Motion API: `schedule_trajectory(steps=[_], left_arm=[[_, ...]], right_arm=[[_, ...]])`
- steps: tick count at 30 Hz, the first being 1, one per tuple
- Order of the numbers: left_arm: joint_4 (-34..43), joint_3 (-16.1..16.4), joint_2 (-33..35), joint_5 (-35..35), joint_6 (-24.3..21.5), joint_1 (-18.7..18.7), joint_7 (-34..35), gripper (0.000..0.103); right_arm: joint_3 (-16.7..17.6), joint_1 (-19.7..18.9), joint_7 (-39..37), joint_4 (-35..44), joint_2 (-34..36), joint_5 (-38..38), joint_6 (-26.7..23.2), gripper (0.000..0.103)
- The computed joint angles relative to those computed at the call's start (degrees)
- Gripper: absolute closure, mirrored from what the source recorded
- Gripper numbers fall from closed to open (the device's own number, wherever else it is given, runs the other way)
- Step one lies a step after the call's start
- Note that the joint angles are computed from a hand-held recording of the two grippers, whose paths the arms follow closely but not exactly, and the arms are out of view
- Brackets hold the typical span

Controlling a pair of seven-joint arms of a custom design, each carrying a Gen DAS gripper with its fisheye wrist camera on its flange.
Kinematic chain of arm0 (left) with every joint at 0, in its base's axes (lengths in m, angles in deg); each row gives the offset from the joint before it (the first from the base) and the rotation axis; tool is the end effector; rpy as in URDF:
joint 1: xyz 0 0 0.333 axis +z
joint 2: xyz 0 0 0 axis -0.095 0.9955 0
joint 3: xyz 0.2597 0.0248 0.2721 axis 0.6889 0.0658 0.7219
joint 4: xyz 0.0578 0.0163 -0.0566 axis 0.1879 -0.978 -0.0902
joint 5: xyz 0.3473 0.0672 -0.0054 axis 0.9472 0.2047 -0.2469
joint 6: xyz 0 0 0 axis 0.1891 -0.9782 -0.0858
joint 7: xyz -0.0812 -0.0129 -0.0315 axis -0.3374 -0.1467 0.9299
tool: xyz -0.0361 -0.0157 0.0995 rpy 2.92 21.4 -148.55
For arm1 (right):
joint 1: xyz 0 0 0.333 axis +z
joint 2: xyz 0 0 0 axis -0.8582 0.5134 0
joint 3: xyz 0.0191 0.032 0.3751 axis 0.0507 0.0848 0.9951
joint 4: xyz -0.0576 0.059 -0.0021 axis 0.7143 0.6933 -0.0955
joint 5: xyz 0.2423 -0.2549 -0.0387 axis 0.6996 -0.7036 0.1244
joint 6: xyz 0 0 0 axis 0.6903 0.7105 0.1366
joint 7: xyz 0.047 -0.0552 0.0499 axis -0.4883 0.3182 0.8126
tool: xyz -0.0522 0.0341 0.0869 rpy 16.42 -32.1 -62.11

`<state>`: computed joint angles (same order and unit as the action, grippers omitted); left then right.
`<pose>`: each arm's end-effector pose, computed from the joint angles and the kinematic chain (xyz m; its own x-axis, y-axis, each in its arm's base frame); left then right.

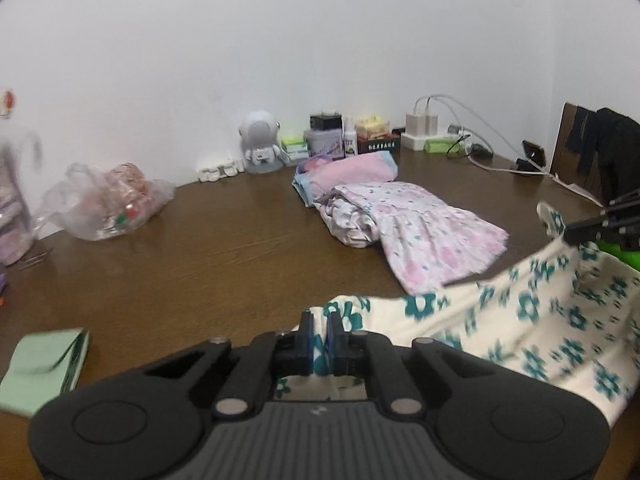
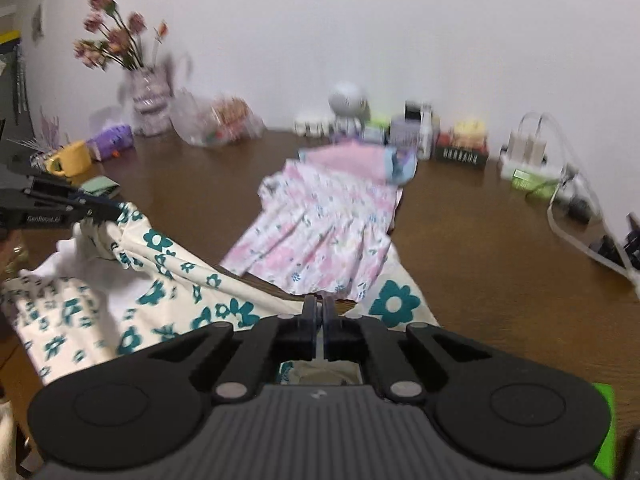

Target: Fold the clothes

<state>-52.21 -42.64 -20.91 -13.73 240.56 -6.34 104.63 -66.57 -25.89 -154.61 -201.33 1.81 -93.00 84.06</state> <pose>0.5718 -0.3109 0.4896 -0.7086 -0.6993 -0.0944 -0.3562 0.4700 -0.8076 0.4229 0.3910 0.4940 -0.0007 -0.9993 -0.0374 -0.5646 0.0313 -0.8248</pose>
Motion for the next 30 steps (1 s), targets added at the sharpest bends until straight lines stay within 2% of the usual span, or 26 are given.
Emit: schedule_trajectory(steps=[2, 4, 6, 7, 9, 10, 11, 12, 13, 14, 16, 18, 19, 21, 22, 23, 24, 25, 27, 30], left_arm=[[-5.10, -4.13, -1.54, -0.79, 2.93, 4.10, -0.69, 0.098], [-9.09, -5.66, -2.61, -0.58, 4.19, 6.28, -2.98, 0.098], [-11.80, -2.85, -4.23, -0.28, 4.31, 4.66, -4.80, 0.098], [-12.76, -2.89, -4.76, 0.11, 4.99, 5.09, -5.73, 0.097], [-14.30, -6.84, -5.22, 1.60, 7.30, 9.56, -8.04, 0.092], [-14.83, -10.76, -4.73, 3.42, 9.16, 13.54, -9.26, 0.089], [-15.11, -14.38, -3.84, 7.35, 11.53, 17.45, -11.91, 0.073], [-14.93, -16.16, -3.16, 10.12, 12.99, 19.36, -13.33, 0.050], [-14.01, -17.06, -2.28, 8.99, 13.73, 19.27, -10.73, 0.044], [-12.64, -16.07, -1.37, 11.43, 13.28, 18.04, -10.97, 0.042], [-9.40, -15.90, 1.53, 15.82, 10.42, 16.78, -9.71, 0.042], [-5.86, -13.89, 4.51, 19.60, 7.45, 13.63, -7.74, 0.036], [-4.79, -11.43, 5.29, 20.82, 7.51, 11.00, -6.78, 0.036], [-3.71, -2.88, 4.64, 19.97, 8.15, 2.84, -5.23, 0.036], [-3.40, -0.78, 4.27, 19.66, 7.26, 0.92, -5.67, 0.038], [-3.11, -0.36, 4.18, 19.10, 6.25, 0.48, -5.94, 0.054], [-2.80, 0.19, 4.08, 18.42, 5.24, -0.09, -6.14, 0.080], [-2.48, 0.75, 3.98, 17.61, 4.22, -0.68, -6.22, 0.088], [-3.47, -1.10, 3.49, 16.52, 5.26, 1.14, -6.14, 0.092], [-6.76, -5.47, 2.02, 17.69, 8.79, 6.00, -7.16, 0.094]], right_arm=[[0.82, 1.01, 1.17, -2.01, -1.79, -1.15, -1.69, 0.101], [1.84, 1.58, 0.05, -3.74, -2.80, 0.04, -2.49, 0.101], [2.57, 1.58, -4.96, -4.79, -2.68, 5.01, -1.07, 0.100], [2.79, 1.51, -7.98, -5.28, -2.59, 7.98, 0.02, 0.100], [2.72, 1.42, -8.94, -6.54, -3.89, 8.52, 2.77, 0.098], [2.75, 1.32, -9.31, -7.15, -4.56, 8.70, 4.07, 0.095], [2.76, 1.40, -6.90, -7.51, -5.86, 6.48, 3.79, 0.094], [2.89, 1.29, -4.31, -7.55, -6.90, 4.44, 2.70, 0.091], [3.13, 1.10, -1.87, -7.54, -7.89, 2.55, 1.52, 0.084], [3.35, 0.76, 0.19, -7.00, -8.03, 0.93, -0.06, 0.080], [3.78, 0.36, 0.94, -5.09, -6.87, 0.75, -4.57, 0.055], [3.70, 0.45, -1.46, -2.34, -4.02, 3.36, -9.01, 0.048], [3.19, 0.28, -2.66, -0.95, -2.16, 5.39, -9.57, 0.047], [2.04, 0.25, -4.25, 1.22, 0.80, 9.12, -10.29, 0.047], [1.47, 0.29, -4.63, 1.94, 1.90, 10.80, -10.39, 0.051], [0.92, 0.27, -4.31, 2.04, 2.60, 11.96, -9.58, 0.059], [0.35, 0.21, -3.72, 1.60, 2.83, 11.95, -7.96, 0.085], [-0.25, 0.48, -1.19, 0.84, 2.41, 10.34, -6.86, 0.098], [-0.98, 0.69, 4.09, -0.56, 1.59, 6.81, -5.02, 0.101], [0.06, 2.29, 9.99, -2.68, -1.61, 1.48, -9.74, 0.102]])
